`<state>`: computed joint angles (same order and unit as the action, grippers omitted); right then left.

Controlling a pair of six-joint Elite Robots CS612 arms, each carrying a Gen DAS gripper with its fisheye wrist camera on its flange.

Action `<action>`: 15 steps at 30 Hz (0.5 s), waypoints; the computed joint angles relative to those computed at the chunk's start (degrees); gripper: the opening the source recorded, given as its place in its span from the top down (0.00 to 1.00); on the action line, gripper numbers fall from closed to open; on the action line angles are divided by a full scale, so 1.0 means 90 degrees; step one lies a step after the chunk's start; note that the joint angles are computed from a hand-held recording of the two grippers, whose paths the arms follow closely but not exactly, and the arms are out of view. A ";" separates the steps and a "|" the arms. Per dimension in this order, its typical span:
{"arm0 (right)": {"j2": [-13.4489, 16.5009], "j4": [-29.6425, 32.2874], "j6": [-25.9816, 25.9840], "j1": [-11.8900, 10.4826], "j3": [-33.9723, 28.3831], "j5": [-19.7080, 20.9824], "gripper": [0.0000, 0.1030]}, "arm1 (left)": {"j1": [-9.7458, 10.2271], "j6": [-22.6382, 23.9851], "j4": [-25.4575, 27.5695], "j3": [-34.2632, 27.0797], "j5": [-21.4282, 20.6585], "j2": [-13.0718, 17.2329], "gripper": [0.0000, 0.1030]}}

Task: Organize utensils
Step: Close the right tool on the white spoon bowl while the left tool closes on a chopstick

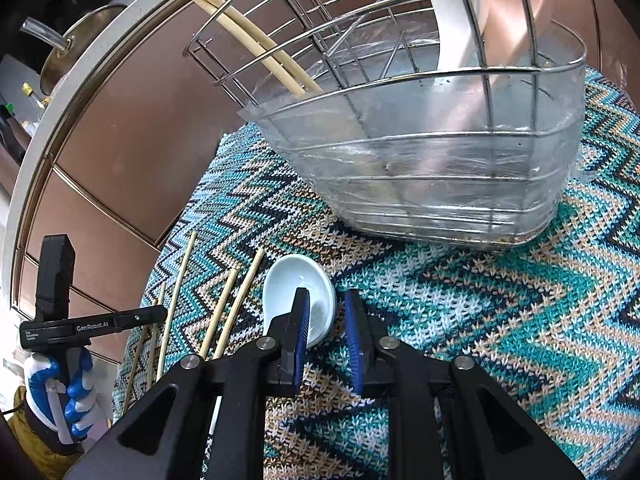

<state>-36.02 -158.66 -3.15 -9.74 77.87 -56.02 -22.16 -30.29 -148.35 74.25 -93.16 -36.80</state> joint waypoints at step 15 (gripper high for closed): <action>-0.0136 -0.0266 -0.0024 -0.0091 0.0227 0.0112 0.94 | 0.0004 -0.0059 0.0053 -0.0010 0.0006 -0.0003 0.89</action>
<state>-37.24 -161.06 -3.36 -10.55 79.91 -55.01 -22.12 -30.82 -147.88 74.16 -93.10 -36.82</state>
